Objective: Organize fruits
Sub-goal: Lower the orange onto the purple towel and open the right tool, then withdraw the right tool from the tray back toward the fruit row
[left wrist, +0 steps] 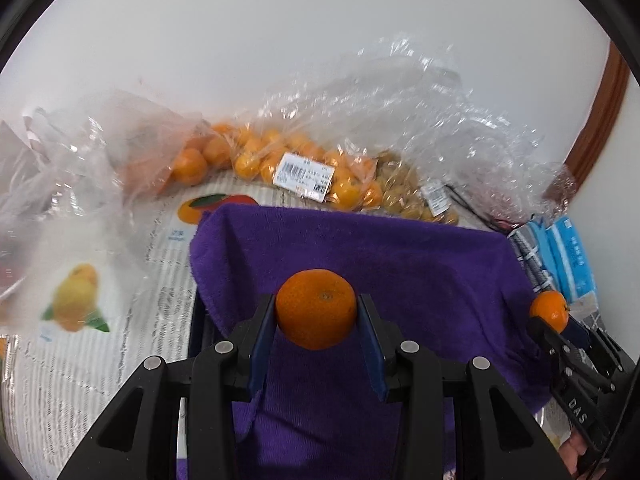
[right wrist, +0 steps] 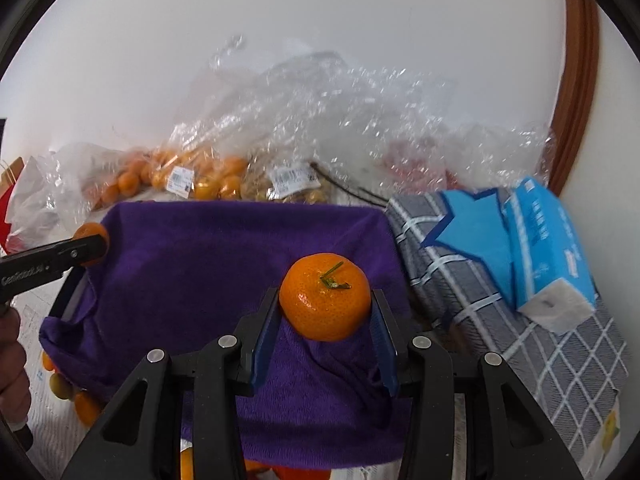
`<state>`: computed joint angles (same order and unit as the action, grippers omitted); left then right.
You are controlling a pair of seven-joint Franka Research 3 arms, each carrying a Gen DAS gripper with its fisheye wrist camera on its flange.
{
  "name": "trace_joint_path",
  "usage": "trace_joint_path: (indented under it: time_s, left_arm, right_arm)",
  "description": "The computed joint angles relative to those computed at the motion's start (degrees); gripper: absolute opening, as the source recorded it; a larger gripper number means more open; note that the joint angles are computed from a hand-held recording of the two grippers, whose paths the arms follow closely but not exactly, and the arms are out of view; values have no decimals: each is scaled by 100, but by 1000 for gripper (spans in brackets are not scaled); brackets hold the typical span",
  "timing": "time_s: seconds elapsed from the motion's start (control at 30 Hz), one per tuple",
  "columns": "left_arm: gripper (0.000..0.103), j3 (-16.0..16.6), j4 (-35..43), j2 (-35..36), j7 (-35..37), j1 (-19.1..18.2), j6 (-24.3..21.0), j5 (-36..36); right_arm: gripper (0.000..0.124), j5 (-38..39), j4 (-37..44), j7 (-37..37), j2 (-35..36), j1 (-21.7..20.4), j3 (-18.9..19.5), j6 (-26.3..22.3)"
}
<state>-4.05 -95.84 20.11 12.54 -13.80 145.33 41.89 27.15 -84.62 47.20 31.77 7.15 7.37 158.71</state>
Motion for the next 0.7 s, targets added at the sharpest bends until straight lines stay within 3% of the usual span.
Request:
trace_joint_path:
  time_s: [0.17, 0.4, 0.5, 0.57, 0.7]
  left_arm:
    - [38, -54, 182, 210, 302, 57, -157, -341]
    - [38, -80, 139, 278, 543, 140, -113, -752]
    - [49, -129, 61, 289, 742, 216, 142, -927]
    - [59, -54, 45, 209, 609, 98, 5, -850]
    - [59, 3, -294, -259, 169, -97, -63, -435]
  right_arm:
    - [44, -256, 317, 268, 259, 134, -148, -399]
    - [45, -573, 407, 427, 400, 224, -210, -535]
    - [58, -497, 312, 288, 329, 137, -105, -523]
    - [63, -302, 163, 67, 201, 14, 41, -443]
    - [68, 156, -364, -346, -309, -191, 224, -193]
